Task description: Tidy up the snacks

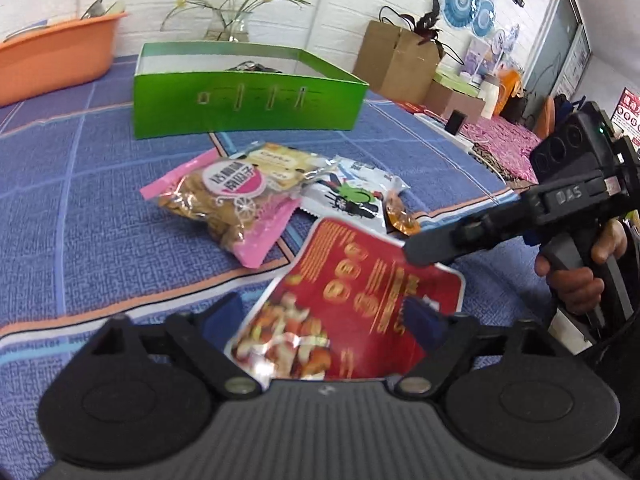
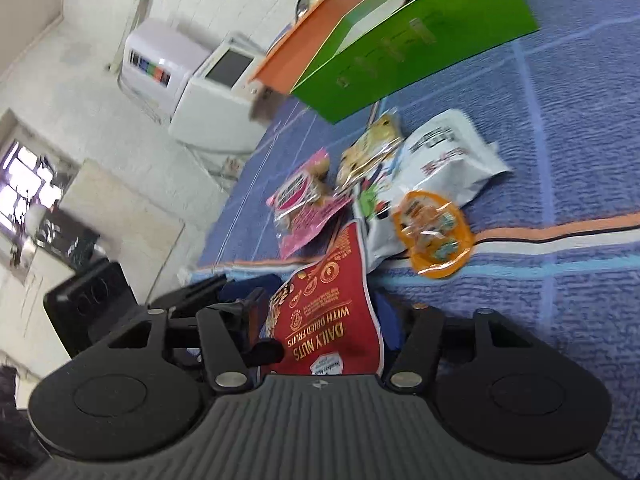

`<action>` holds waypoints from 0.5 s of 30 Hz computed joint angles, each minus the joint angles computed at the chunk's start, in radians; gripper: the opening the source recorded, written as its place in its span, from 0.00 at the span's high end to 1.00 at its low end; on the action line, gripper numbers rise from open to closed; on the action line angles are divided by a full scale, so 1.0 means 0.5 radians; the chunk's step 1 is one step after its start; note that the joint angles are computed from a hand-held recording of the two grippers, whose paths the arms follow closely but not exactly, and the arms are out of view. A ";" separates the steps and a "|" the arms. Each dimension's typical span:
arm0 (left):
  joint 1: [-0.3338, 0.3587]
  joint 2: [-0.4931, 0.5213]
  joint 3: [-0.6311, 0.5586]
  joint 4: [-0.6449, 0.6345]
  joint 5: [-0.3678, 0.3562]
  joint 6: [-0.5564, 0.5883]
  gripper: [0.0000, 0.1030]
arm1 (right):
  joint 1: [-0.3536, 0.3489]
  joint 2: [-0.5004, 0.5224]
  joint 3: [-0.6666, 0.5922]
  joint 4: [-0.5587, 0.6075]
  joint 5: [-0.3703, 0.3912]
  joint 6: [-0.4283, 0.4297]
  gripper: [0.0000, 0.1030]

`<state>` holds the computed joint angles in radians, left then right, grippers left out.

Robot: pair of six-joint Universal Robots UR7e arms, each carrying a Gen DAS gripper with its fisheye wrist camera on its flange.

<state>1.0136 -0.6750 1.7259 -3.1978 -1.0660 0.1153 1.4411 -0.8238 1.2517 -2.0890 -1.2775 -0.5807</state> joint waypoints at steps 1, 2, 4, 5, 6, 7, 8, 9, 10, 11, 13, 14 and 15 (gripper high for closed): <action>0.002 -0.007 0.000 0.013 -0.009 -0.021 0.48 | 0.014 0.008 -0.014 0.028 -0.046 -0.023 0.50; 0.006 -0.015 -0.001 0.024 -0.012 -0.047 0.52 | 0.029 0.017 -0.023 0.043 -0.090 -0.053 0.56; 0.016 -0.038 0.020 0.017 -0.029 -0.086 0.61 | 0.045 0.010 0.001 0.015 -0.121 -0.147 0.66; 0.022 -0.047 0.026 0.016 -0.038 -0.109 0.65 | 0.052 0.003 0.011 0.005 -0.131 -0.188 0.69; 0.030 -0.059 0.035 0.014 -0.060 -0.141 0.65 | 0.056 -0.003 0.016 0.010 -0.123 -0.223 0.74; 0.041 -0.070 0.045 0.007 -0.094 -0.169 0.65 | 0.058 -0.008 0.019 0.014 -0.108 -0.243 0.76; 0.049 -0.075 0.053 -0.010 -0.118 -0.183 0.65 | 0.056 -0.011 0.016 0.029 -0.089 -0.270 0.77; 0.057 -0.082 0.068 -0.042 -0.145 -0.192 0.65 | 0.056 -0.018 0.020 0.032 -0.068 -0.291 0.79; 0.063 -0.085 0.076 -0.069 -0.163 -0.200 0.65 | 0.048 -0.023 0.025 0.023 -0.045 -0.305 0.80; 0.068 -0.087 0.080 -0.093 -0.179 -0.210 0.65 | 0.042 -0.019 0.023 0.017 -0.011 -0.311 0.81; 0.080 -0.096 0.091 -0.140 -0.199 -0.260 0.61 | 0.025 -0.009 0.018 -0.004 0.051 -0.272 0.90; 0.078 -0.106 0.100 -0.144 -0.177 -0.320 0.47 | 0.020 0.004 0.006 -0.006 0.077 -0.237 0.93; 0.066 -0.124 0.115 -0.129 -0.117 -0.394 0.37 | 0.011 0.017 -0.010 -0.002 0.105 -0.199 0.94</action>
